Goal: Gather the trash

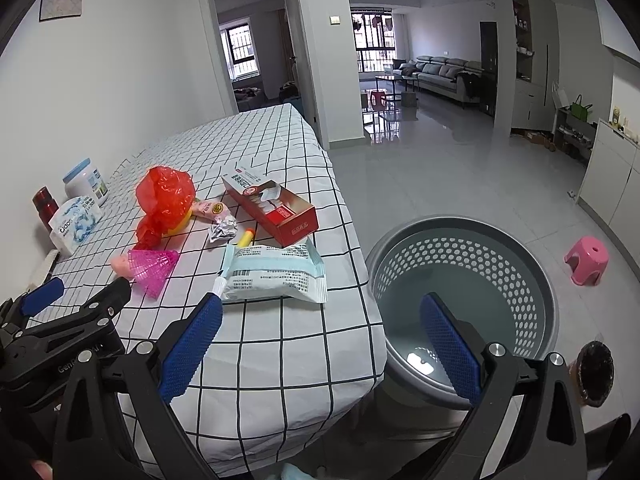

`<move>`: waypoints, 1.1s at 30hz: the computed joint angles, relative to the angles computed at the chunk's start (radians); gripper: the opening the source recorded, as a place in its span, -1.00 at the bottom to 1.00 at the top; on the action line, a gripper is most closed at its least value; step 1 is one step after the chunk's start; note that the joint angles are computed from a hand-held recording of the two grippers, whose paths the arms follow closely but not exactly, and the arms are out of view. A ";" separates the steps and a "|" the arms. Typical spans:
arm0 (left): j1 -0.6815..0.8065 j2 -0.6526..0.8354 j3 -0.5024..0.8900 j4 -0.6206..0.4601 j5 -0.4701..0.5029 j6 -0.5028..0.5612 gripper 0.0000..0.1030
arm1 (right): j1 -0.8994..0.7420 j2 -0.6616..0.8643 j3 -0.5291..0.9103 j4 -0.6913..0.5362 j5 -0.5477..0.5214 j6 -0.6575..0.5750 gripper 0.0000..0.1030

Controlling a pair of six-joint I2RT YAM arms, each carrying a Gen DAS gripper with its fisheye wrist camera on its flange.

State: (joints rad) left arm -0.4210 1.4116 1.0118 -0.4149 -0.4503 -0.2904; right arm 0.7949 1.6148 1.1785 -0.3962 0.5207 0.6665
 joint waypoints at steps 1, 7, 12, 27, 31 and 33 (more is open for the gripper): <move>-0.001 -0.005 -0.002 -0.001 0.000 0.000 0.88 | 0.002 -0.004 -0.004 0.000 0.002 0.002 0.84; -0.008 -0.030 -0.014 -0.001 -0.009 0.004 0.88 | 0.015 -0.023 -0.012 -0.004 0.019 0.009 0.84; -0.012 -0.042 -0.021 -0.002 -0.012 0.004 0.88 | 0.024 -0.035 -0.021 -0.005 0.028 0.014 0.84; -0.010 -0.057 -0.031 -0.004 -0.009 -0.001 0.88 | 0.031 -0.037 -0.014 -0.014 0.030 0.017 0.84; -0.010 -0.057 -0.031 -0.004 -0.010 -0.001 0.88 | 0.038 -0.028 -0.002 -0.023 0.037 0.019 0.84; -0.010 -0.058 -0.031 -0.005 -0.009 -0.001 0.88 | 0.038 -0.026 0.001 -0.026 0.036 0.019 0.84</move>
